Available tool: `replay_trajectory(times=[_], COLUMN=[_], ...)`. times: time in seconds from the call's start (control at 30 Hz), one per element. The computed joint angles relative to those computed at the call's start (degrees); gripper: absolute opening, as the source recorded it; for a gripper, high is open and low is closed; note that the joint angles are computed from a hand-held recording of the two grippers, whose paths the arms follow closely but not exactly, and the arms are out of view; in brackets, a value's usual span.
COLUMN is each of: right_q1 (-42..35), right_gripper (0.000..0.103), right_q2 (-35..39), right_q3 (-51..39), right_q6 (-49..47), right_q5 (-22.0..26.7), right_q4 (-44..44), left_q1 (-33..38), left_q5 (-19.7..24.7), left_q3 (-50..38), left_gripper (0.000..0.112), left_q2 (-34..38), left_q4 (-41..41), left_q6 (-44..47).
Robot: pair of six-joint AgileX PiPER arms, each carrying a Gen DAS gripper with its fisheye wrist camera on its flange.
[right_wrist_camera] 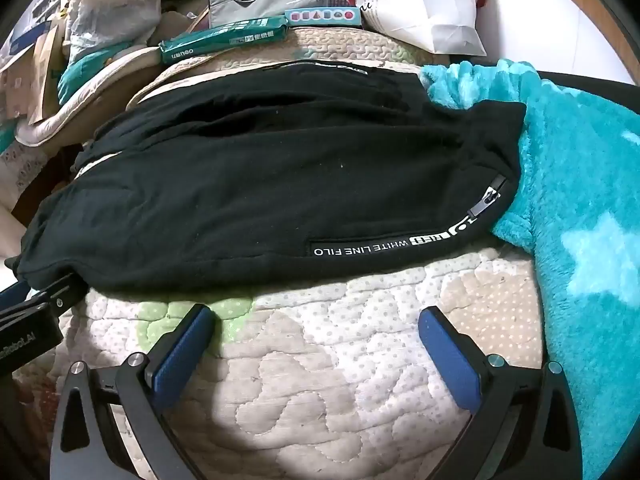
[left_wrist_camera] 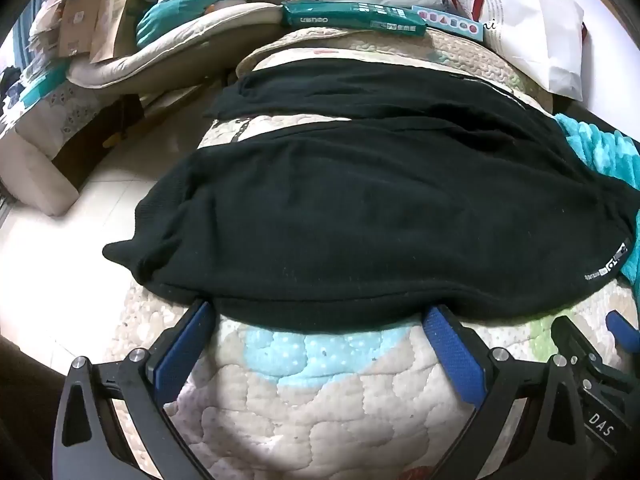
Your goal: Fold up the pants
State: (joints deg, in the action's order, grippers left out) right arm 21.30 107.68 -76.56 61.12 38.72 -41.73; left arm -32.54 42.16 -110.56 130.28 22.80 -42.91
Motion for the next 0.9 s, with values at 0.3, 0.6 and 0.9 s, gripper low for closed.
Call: replay_trajectory(times=[0.3,0.6,0.9], right_q1=[1.96,0.83,0.31], right_gripper=[0.103,0.103,0.103], right_q2=[0.16,0.85,1.30], right_q3=[0.16,-0.66,-4.12], right_q6=[2.56,2.75,-1.31], right_q5=[2.09,1.19,4.74], right_q4=[-3.52,-2.17,5.12], left_q1=[-0.62,2.22,3.00], left_q5=[0.97,1.14,-0.44], left_q3=[-0.84,-0.38,3.88], left_gripper=[0.103,0.103,0.103], left_q2=[-0.16,-0.84,-3.44], left_q4=[-1.75,-12.51,-15.53], left_q6=[2.59,17.79,22.28])
